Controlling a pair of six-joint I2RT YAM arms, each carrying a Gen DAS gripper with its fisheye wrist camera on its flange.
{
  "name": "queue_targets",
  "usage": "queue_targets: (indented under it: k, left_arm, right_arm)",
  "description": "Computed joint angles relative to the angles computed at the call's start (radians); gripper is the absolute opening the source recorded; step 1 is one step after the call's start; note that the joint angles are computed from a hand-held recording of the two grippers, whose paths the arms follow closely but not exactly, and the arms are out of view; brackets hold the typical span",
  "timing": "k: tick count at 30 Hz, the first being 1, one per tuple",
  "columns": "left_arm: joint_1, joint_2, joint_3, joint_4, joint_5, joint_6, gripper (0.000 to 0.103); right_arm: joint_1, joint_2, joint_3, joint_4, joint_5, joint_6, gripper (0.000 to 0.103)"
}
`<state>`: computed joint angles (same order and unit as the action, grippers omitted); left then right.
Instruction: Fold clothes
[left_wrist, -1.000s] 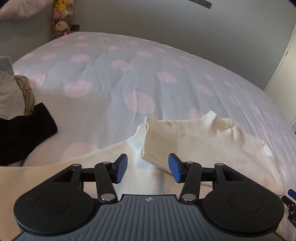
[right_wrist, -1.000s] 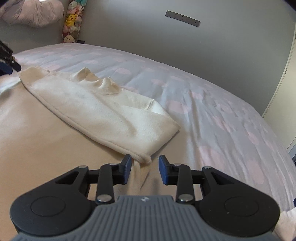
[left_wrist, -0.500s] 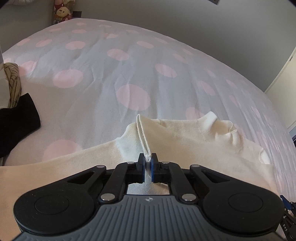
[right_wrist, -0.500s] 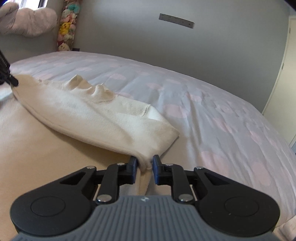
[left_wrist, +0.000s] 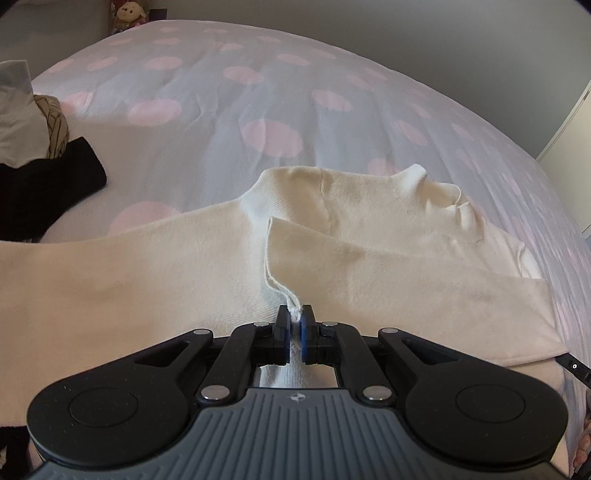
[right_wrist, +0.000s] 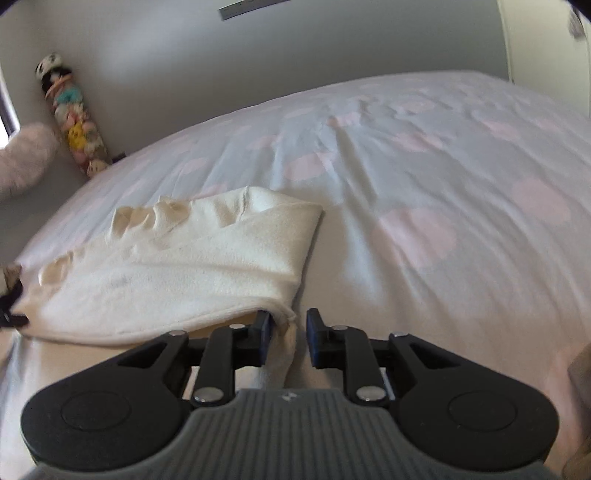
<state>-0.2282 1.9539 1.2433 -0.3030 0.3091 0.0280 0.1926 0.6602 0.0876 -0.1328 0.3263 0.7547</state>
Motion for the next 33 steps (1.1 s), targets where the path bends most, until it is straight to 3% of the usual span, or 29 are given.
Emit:
queue_targets:
  k: [2, 4, 8, 14, 17, 18, 19, 23, 33]
  left_arm:
    - [-0.008, -0.002, 0.001, -0.002, -0.014, 0.009, 0.003]
    - [-0.014, -0.002, 0.004, -0.009, -0.027, 0.017, 0.003]
    - [-0.021, -0.003, 0.001, -0.006, -0.042, 0.013, 0.003]
    - [-0.031, -0.006, -0.013, 0.007, -0.059, 0.006, 0.003]
    - [-0.035, 0.001, -0.005, 0.005, -0.068, 0.003, 0.003]
    - [-0.035, 0.001, -0.004, 0.005, -0.068, 0.0, 0.003]
    - [-0.033, -0.001, -0.006, 0.006, -0.066, -0.003, 0.003]
    - [-0.023, -0.029, -0.029, 0.017, -0.049, 0.001, 0.003]
    - [0.018, -0.011, -0.037, 0.011, 0.01, 0.04, 0.007]
  right_arm:
    - [-0.05, -0.147, -0.011, -0.121, -0.06, 0.012, 0.03]
    - [-0.003, -0.172, 0.003, -0.189, 0.0, -0.024, 0.029]
    - [0.003, -0.209, -0.001, -0.198, -0.01, -0.087, 0.028]
    - [0.171, 0.101, 0.034, -0.003, 0.171, -0.212, 0.028]
    - [0.213, 0.228, 0.043, 0.109, 0.196, -0.261, 0.026]
    - [0.239, 0.275, 0.057, 0.115, 0.233, -0.258, 0.014]
    - [0.255, 0.308, 0.075, 0.101, 0.268, -0.237, 0.011]
    - [0.179, 0.223, 0.067, 0.036, 0.218, -0.128, 0.01]
    - [0.189, 0.273, 0.084, 0.016, 0.229, -0.096, 0.011]
